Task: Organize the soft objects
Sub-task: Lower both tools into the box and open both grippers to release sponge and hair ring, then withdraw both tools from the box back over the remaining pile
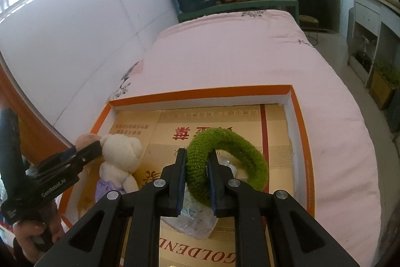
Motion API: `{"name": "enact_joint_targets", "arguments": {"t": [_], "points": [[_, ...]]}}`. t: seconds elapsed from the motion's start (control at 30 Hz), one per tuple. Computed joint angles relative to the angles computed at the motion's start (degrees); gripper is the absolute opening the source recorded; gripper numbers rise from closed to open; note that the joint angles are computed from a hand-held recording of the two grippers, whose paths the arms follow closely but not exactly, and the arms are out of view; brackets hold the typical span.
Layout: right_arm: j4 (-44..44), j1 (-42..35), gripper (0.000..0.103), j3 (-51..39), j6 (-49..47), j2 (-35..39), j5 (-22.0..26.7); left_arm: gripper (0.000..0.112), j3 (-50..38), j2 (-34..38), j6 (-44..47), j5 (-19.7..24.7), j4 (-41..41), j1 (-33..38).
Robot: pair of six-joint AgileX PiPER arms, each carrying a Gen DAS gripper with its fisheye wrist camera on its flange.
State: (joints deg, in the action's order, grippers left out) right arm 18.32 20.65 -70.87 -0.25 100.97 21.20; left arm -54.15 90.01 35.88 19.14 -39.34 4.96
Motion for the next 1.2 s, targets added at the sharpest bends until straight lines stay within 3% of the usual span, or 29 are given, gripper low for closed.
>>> {"name": "enact_joint_targets", "arguments": {"t": [0.17, 0.37, 0.6, 0.83, 1.2], "points": [[1.1, -0.3, 0.021, -0.5, -0.7, 0.6, 1.1, 0.044, -0.6, 1.0, -1.2, 0.9, 1.9, -0.5], [5.6, -0.9, 0.044, -0.8, -4.4, 1.1, 2.0, 0.045, -0.2, 0.7, -2.9, 0.3, 3.9, -1.1], [3.8, -0.4, 0.045, -0.7, -2.9, 0.9, 1.8, 0.046, 0.5, 0.1, -1.1, -0.1, 2.3, -1.2], [3.2, -0.3, 0.046, -0.6, -2.2, 0.7, 1.5, 0.058, 1.3, -1.4, -0.8, -1.2, 2.0, -1.1], [0.2, 0.1, 0.051, 1.4, 1.2, -1.4, -0.5, 0.059, 3.8, -5.5, 4.9, -4.0, -5.2, 0.2]]}}
